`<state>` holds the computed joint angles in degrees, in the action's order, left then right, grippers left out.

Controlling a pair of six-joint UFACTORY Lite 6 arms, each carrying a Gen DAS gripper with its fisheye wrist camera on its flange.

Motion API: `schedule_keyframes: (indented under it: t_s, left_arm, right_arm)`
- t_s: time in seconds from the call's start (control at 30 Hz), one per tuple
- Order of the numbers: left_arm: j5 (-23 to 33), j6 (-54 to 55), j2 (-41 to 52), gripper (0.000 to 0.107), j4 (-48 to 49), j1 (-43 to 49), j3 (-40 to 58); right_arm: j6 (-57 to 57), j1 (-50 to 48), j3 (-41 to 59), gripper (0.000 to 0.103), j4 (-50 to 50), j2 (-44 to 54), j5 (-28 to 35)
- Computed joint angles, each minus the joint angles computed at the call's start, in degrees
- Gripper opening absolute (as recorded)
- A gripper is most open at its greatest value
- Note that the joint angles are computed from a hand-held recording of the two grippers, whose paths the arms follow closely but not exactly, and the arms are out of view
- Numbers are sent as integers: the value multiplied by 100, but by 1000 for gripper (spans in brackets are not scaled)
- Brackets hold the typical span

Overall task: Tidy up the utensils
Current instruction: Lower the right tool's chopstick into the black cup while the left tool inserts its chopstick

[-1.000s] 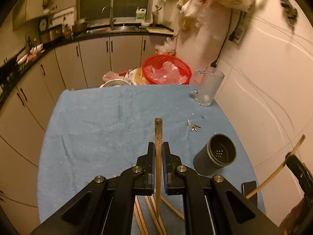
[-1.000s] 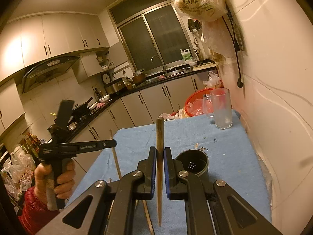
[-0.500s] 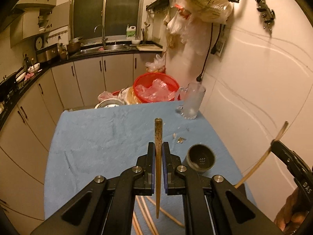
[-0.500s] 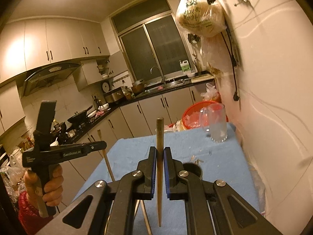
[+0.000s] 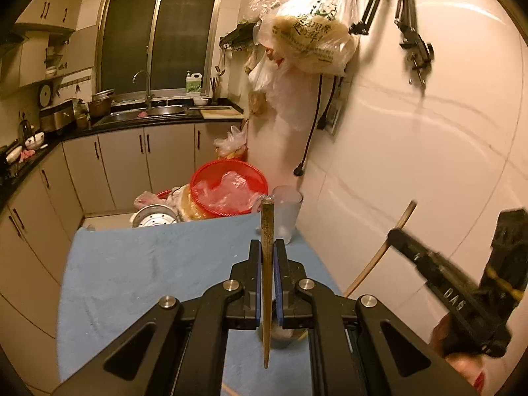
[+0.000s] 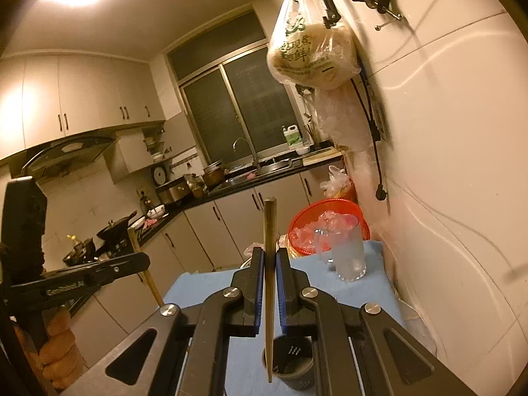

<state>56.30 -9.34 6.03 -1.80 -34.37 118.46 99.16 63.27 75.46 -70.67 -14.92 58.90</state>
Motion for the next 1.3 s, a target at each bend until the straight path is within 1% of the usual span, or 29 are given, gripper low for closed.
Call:
schedule_keyframes:
  t_s: [0.1, 0.17, 0.2, 0.27, 0.37, 0.47, 0.57, 0.63, 0.73, 0.87, 0.93, 0.97, 1.03, 1.13, 1.2, 1.3]
  left_arm:
    - [59, -121, 493, 7, 76, -92, 607]
    - [-130, -353, 571, 7, 351, -241, 569]
    - [-233, -387, 634, 7, 326, -254, 533]
    - [-542, -409, 660, 7, 243, -246, 276]
    - [-966, -621, 802, 7, 492, -352, -10]
    - [-1222, -764, 893, 7, 701, -423, -176]
    - [-1246, -690, 1063, 7, 521, -363, -140]
    - [-1329, -664, 1072, 7, 510, -371, -305]
    - [-1641, -604, 921, 7, 404, -370, -850]
    - [-1731, -513, 920, 7, 244, -344, -1216]
    - [-1793, -596, 903, 7, 377, -396, -1406]
    - [-1914, -540, 836, 7, 326, -394, -1584]
    - [-2194, -167, 659, 7, -110, -303, -1976]
    - [-2223, -167, 643, 7, -171, -276, -2110]
    - [-2348, -79, 563, 7, -257, -257, -2251]
    - [-2321, -81, 516, 7, -266, -246, -2292]
  right_arm:
    - [-30, -283, 5, 8, 10, 21, -212]
    - [-58, -394, 41, 8, -66, 107, -206]
    - [-60, -463, 23, 8, -90, 125, -250]
    - [-90, -635, -9, 8, -79, 176, -403]
    - [-68, -975, -134, 8, 16, 240, -771]
    - [35, -1206, -312, 8, -4, 312, -1032]
    - [90, -1372, -465, 8, 9, 336, -1244]
    - [81, -1485, -563, 8, 60, 338, -1416]
    - [94, -1581, -698, 8, 124, 380, -1597]
    - [230, -1731, -1003, 8, 213, 451, -1958]
    - [280, -1791, -1111, 8, 227, 471, -2087]
    - [337, -1818, -1182, 8, 216, 466, -2143]
    - [402, -1886, -1311, 8, 229, 433, -2287]
    - [364, -1986, -1404, 10, 329, 421, -2513]
    - [348, -2001, -1421, 11, 371, 414, -2576]
    - [262, -1964, -1452, 11, 453, 337, -2528]
